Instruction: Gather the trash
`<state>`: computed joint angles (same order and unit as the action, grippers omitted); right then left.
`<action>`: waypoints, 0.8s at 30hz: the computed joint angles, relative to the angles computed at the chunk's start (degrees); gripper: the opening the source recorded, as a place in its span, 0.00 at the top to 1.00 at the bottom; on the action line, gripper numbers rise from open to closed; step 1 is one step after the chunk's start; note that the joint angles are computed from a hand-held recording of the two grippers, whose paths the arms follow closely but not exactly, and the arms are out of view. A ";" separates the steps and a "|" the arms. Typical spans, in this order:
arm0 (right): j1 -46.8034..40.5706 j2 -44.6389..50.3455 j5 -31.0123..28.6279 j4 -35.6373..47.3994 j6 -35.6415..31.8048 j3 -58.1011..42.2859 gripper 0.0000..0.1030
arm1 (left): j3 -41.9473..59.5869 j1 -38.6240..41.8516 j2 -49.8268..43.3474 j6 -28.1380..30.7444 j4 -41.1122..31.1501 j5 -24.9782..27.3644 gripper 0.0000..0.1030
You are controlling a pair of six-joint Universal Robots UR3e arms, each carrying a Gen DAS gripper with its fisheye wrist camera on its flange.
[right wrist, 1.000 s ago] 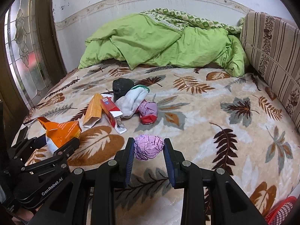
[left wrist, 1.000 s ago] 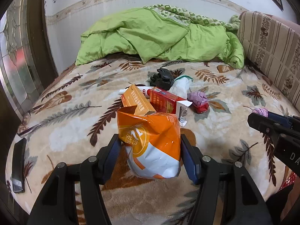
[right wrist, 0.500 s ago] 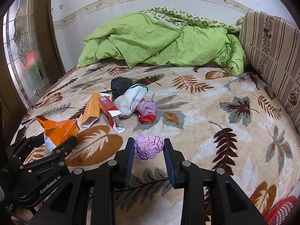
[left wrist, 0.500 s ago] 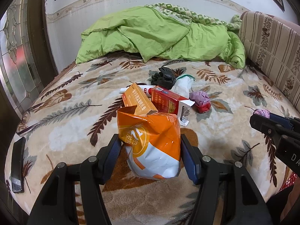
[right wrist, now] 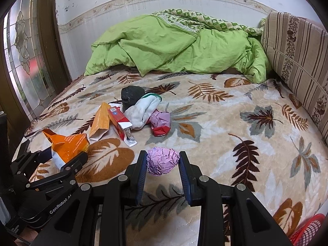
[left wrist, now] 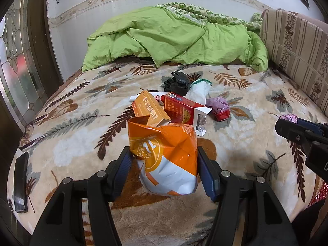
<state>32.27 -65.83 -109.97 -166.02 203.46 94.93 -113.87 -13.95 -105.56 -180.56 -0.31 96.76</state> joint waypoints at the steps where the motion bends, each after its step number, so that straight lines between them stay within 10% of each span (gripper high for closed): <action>1: 0.02 -0.02 0.00 0.13 -0.01 -0.07 0.68 | -0.14 0.28 -0.07 0.30 0.20 -0.24 0.40; 24: -0.20 -0.21 0.29 -0.20 -0.27 0.34 0.68 | 0.17 -0.14 -0.31 0.08 0.11 0.29 0.40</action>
